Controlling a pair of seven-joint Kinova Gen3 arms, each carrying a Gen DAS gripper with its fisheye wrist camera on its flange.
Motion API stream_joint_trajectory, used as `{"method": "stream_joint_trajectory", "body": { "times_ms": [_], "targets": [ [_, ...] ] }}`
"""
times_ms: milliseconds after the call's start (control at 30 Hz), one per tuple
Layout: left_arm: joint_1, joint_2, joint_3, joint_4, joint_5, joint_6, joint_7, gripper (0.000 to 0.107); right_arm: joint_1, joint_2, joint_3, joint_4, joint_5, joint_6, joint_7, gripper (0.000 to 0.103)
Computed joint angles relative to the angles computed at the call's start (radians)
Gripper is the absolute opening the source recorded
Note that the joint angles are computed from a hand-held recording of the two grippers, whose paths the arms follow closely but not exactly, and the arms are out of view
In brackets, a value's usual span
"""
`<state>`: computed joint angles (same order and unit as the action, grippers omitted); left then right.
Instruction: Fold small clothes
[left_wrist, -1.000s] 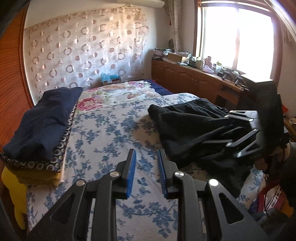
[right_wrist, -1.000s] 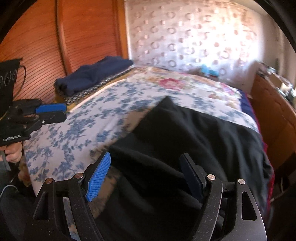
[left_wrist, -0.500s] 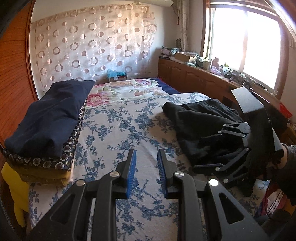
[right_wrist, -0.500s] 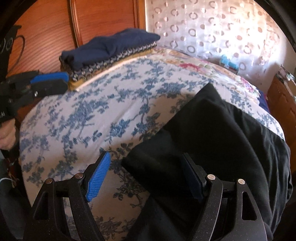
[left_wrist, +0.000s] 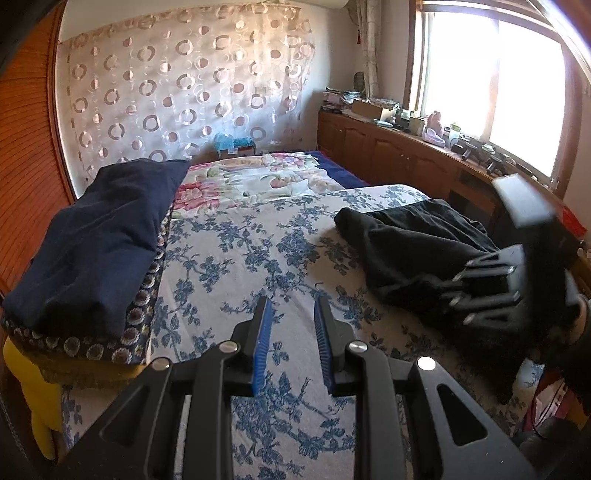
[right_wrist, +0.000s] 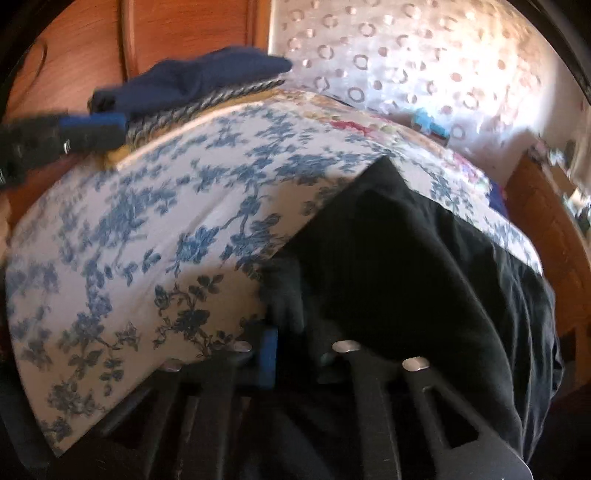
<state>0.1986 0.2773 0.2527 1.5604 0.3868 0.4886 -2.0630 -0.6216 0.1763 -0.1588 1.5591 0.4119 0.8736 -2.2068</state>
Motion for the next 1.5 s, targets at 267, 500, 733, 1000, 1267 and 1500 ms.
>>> {"method": "stream_joint_trajectory", "body": {
  "times_ms": [267,500,733,1000,1267,1500],
  "targets": [
    [0.065,0.096,-0.007,-0.157,-0.069,0.085,0.040,0.022,0.166,-0.179,0.018,0.045,-0.101,-0.121,0.073,0.006],
    [0.150,0.208,-0.011,-0.328,-0.139,0.170,0.088,0.022,0.320,-0.200,0.060,-0.033,-0.111,-0.034,0.194,0.005],
    [0.196,0.261,-0.008,-0.409,-0.159,0.218,0.107,0.022,0.419,-0.142,0.105,-0.084,-0.207,0.008,0.315,0.005],
    [0.234,0.266,-0.013,-0.411,-0.175,0.228,0.137,0.022,0.398,-0.112,0.121,-0.047,-0.073,0.066,0.184,0.042],
    [0.244,0.211,-0.014,-0.317,-0.183,0.166,0.162,0.022,0.407,-0.291,0.043,0.109,-0.064,0.044,0.109,0.043],
    [0.229,0.138,0.013,-0.198,-0.162,0.088,0.143,0.022,0.425,-0.408,-0.065,0.197,-0.024,0.053,-0.001,0.043]
  ]
}}
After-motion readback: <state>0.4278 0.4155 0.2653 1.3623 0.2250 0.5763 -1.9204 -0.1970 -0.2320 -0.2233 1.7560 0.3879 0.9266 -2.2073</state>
